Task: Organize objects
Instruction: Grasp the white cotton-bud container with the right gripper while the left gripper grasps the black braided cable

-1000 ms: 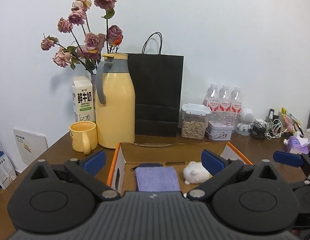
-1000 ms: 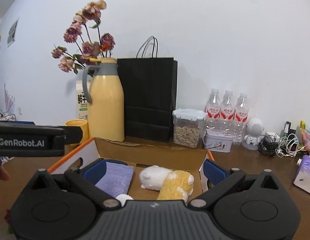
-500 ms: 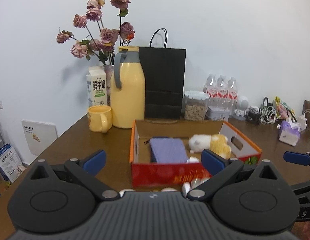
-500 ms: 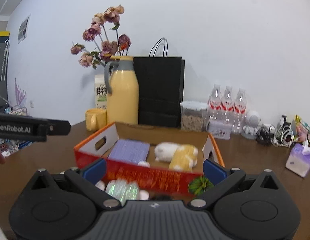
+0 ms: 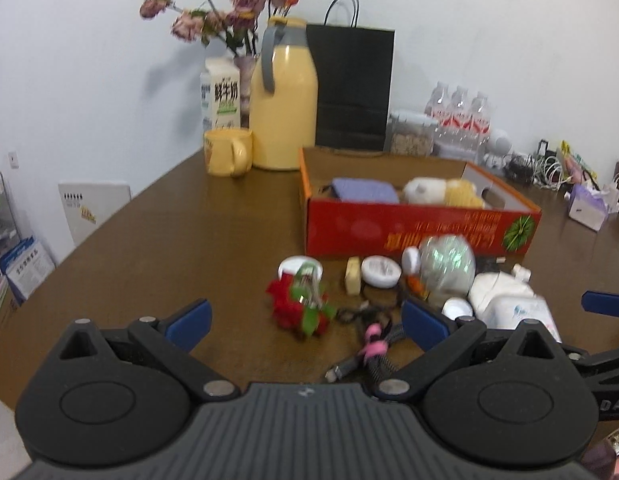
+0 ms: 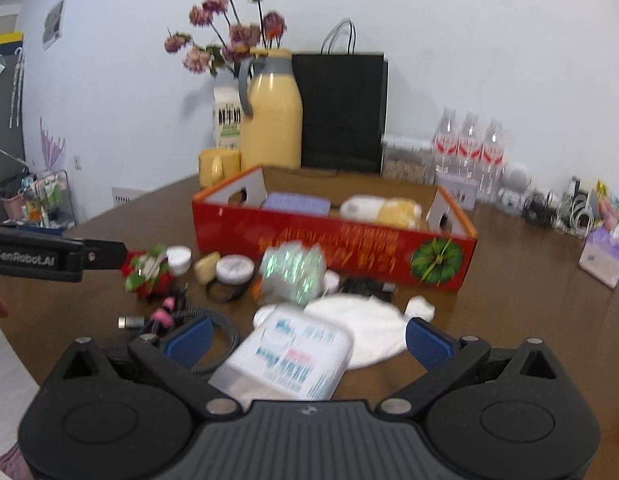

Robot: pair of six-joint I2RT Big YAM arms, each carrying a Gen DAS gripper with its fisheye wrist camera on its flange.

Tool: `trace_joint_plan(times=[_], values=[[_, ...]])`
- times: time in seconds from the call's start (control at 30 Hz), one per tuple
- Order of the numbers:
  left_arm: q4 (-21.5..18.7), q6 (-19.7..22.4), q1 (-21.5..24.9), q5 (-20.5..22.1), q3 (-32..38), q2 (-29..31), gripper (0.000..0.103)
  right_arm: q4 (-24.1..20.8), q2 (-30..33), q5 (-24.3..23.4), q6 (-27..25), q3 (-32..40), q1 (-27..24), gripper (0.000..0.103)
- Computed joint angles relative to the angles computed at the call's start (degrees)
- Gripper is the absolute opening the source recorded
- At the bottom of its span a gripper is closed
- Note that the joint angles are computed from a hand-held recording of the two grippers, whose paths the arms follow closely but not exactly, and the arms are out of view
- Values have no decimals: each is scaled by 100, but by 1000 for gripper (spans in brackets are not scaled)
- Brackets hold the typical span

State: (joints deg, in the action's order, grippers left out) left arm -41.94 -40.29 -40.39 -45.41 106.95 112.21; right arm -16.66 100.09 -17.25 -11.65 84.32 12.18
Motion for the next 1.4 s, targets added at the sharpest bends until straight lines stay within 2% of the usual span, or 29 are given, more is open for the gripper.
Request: trace_joint_plan(times=[0.23,0.4,0.6,0.8,0.9,1.0,1.17,1.4], values=[[16,-112,12,180,-174,-50,103,-348,313,566,416,292,215,103],[-56,-70,11,358,-60,61,103,-435,413,677,617,393,209,102],[-106,57,2,519,144,226,103,-408,386,540,560,350,70,97],[-202,315,21,796,463,447,103,-417,433,285,525,361,-53,86],[-301,533,47,966,694,591,103,-403,495,78,435,407,-68,78],[-547,653,88,1139,1008,776,103,-417,576,-225,329,483,-96,65],[-854,761,149,1461,1425,1023,103,-146,548,-576,250,351,-173,65],[-1346,782,263,2024,2105,1375,103,385,445,-627,369,140,-284,64]])
